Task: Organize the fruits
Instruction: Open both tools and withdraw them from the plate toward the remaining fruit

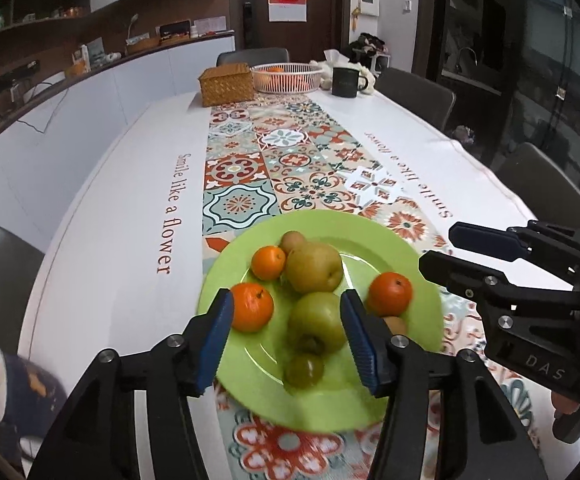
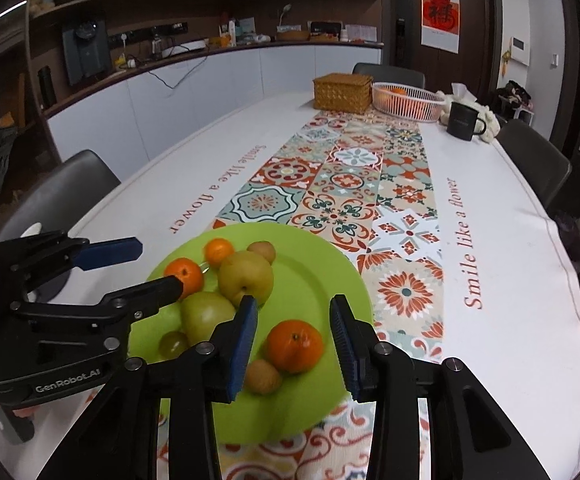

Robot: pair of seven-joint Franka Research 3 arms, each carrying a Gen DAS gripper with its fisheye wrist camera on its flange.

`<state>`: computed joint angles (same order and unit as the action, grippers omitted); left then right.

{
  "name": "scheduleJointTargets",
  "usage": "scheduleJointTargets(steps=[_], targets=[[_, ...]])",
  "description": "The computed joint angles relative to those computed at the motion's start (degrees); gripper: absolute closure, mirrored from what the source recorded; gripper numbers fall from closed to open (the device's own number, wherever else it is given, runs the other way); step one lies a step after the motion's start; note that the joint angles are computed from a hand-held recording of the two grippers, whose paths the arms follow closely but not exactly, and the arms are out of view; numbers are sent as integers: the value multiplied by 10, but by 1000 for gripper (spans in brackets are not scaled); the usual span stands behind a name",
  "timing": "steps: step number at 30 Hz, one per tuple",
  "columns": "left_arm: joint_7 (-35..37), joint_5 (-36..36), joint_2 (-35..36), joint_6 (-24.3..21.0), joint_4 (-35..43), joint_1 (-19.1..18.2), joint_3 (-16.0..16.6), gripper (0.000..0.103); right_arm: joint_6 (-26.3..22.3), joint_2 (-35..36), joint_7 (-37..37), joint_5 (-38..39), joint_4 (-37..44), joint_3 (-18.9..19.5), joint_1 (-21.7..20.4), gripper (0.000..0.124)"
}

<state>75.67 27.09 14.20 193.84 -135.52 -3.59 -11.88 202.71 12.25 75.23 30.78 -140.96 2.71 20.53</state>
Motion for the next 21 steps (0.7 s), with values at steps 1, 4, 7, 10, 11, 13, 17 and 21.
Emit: scheduleJointTargets(steps=[1, 4, 7, 10, 11, 13, 17, 21], targets=[[0, -3, -9, 6, -10, -5, 4, 44, 3, -8, 5, -5, -9, 4, -3, 85], [50, -77, -52, 31, -56, -84, 68, 41, 24, -39, 23, -23, -43, 15, -10, 85], [90, -137, -87, 46, -94, -103, 70, 36, 41, -69, 29, -32, -75, 20, -10, 81], [124, -190, -119, 60, -128, -106, 55, 34, 53, -96, 42, -54, -106, 26, -12, 81], [132, -202, -127, 63, -138, -103, 47, 33, 55, -106, 41, -58, -116, 27, -11, 81], [141, -224, -145, 70, -158, -96, 29, 32, 60, -122, 44, -69, -134, 28, -11, 81], [127, -228, -171, 82, -191, -84, 2, 31, 64, -151, 33, -73, -164, 32, -11, 81], [135, -255, -187, 96, -218, -79, -25, 31, 64, -176, 21, -77, -193, 35, -10, 81]])
